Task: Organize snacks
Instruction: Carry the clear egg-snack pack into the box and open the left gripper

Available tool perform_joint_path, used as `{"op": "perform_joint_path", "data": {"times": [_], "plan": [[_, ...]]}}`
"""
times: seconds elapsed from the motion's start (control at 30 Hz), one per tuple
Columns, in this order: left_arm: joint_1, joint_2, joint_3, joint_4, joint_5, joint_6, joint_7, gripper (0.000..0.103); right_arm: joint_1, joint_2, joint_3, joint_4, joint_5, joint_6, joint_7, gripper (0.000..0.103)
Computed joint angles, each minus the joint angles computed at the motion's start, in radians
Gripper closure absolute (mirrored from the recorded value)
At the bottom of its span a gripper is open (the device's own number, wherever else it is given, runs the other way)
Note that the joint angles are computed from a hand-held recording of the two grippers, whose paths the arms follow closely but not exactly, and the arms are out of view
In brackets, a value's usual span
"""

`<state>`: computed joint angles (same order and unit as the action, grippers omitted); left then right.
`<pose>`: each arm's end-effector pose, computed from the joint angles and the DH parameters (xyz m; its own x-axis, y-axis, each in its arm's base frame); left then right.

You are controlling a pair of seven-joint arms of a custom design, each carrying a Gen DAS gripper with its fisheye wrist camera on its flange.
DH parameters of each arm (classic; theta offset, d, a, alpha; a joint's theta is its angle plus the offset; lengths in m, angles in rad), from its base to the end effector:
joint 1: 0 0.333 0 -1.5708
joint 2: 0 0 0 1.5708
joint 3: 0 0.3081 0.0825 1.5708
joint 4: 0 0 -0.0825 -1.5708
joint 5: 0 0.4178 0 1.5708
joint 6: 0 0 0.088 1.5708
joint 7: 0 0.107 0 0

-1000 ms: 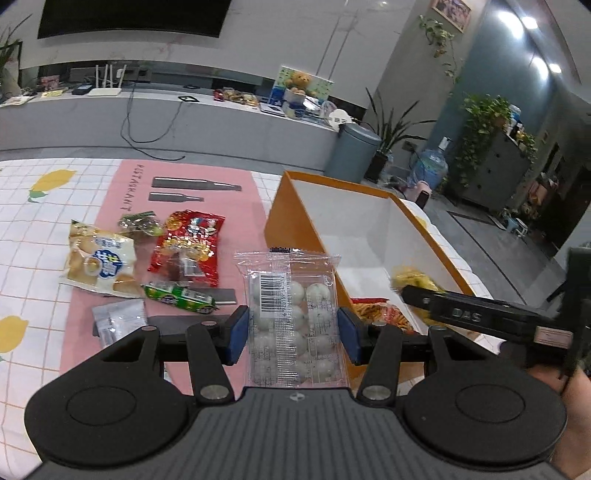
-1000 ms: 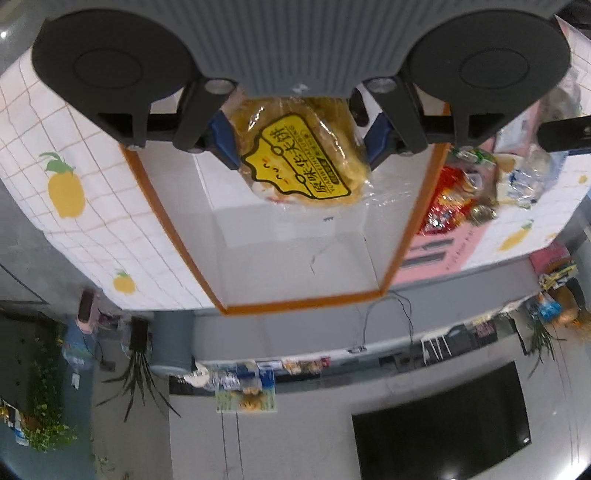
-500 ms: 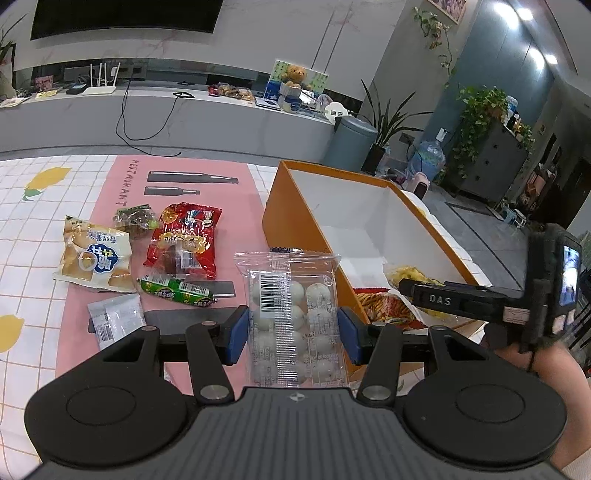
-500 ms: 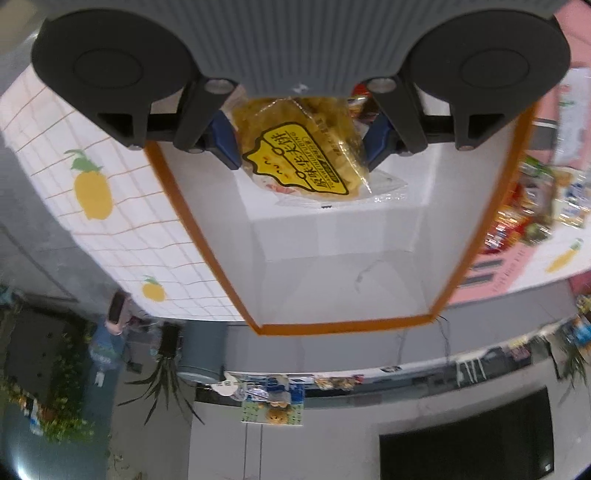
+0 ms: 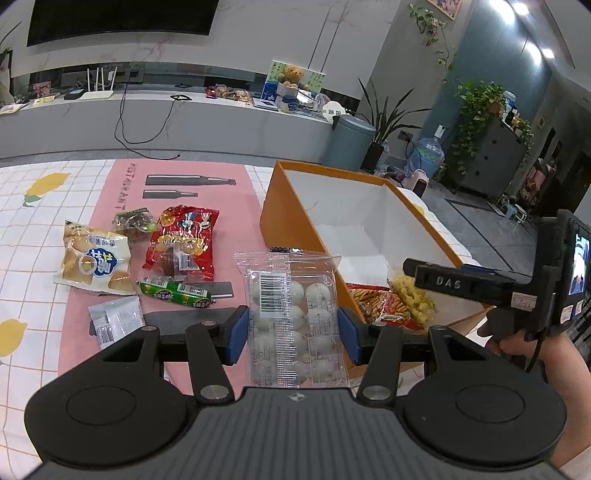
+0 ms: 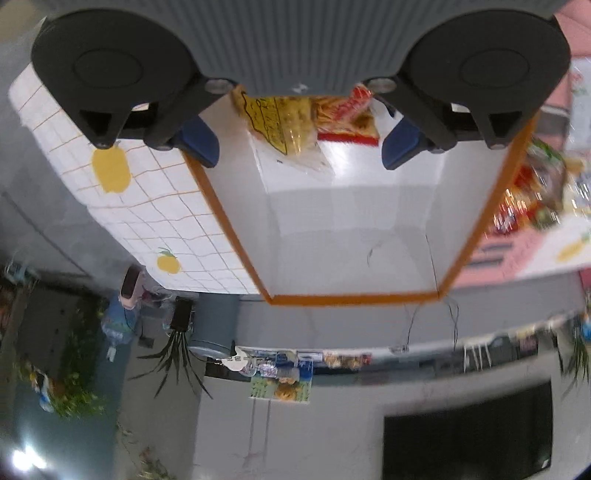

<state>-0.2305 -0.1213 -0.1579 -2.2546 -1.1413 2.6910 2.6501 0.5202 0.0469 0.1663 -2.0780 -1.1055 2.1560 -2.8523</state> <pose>0.5321 -0.1871 0.4352 -0.6004 -0.7524 0.2710 -0.6472 0.2581 -0.7173 0.4864 0.3508 0.4021 -0.5073 -0.8617 -0.0017 -0.5287 0.3128 -0.7891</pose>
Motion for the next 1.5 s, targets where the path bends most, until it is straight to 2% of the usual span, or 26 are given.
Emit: {"op": "perform_joint_path", "data": {"times": [0.17, 0.3, 0.4, 0.53, 0.73, 0.83, 1.0, 1.13, 1.27, 1.4, 1.47, 1.5], "plan": [[-0.016, -0.045, -0.003, -0.012, -0.019, -0.002, 0.009, 0.044, -0.005, -0.048, 0.005, -0.042, -0.036, 0.022, 0.089, 0.010], [-0.047, -0.052, -0.026, -0.007, 0.041, 0.037, -0.044, 0.044, -0.014, -0.090, 0.019, -0.080, -0.082, 0.042, 0.173, 0.010], [-0.064, -0.022, -0.044, 0.025, 0.125, 0.039, -0.146, 0.044, -0.021, -0.115, 0.033, -0.101, -0.104, 0.037, 0.217, 0.010], [-0.097, 0.034, -0.070, 0.072, 0.169, 0.071, -0.176, 0.044, -0.027, -0.164, 0.053, -0.146, -0.112, 0.002, 0.295, 0.010], [-0.109, 0.154, -0.109, 0.161, 0.294, 0.086, -0.278, 0.044, -0.049, -0.247, 0.081, -0.224, -0.130, -0.006, 0.455, 0.010], [-0.111, 0.219, -0.121, 0.194, 0.421, 0.128, -0.351, 0.044, -0.061, -0.267, 0.086, -0.246, -0.144, 0.034, 0.507, 0.010], [-0.106, 0.318, -0.113, 0.277, 0.628, 0.098, -0.526, 0.044, -0.075, -0.275, 0.097, -0.250, -0.166, 0.049, 0.501, 0.007], [-0.123, 0.356, -0.090, 0.297, 0.792, 0.119, -0.666, 0.044, -0.089, -0.295, 0.094, -0.276, -0.187, 0.092, 0.563, 0.007], [-0.155, 0.352, -0.061, 0.274, 0.955, 0.169, -0.786, 0.044, -0.093, -0.293, 0.102, -0.273, -0.181, 0.084, 0.563, 0.007], [-0.234, 0.346, 0.022, 0.258, 1.234, 0.183, -1.002, 0.036, -0.093, -0.286, 0.102, -0.266, -0.174, 0.084, 0.548, 0.007], [-0.228, 0.333, 0.015, 0.242, 1.284, 0.203, -1.046, 0.029, -0.093, -0.285, 0.103, -0.265, -0.174, 0.081, 0.546, 0.007], [-0.204, 0.320, -0.011, 0.219, 1.264, 0.238, -1.025, 0.022, -0.093, -0.285, 0.103, -0.265, -0.175, 0.080, 0.546, 0.007]]}}
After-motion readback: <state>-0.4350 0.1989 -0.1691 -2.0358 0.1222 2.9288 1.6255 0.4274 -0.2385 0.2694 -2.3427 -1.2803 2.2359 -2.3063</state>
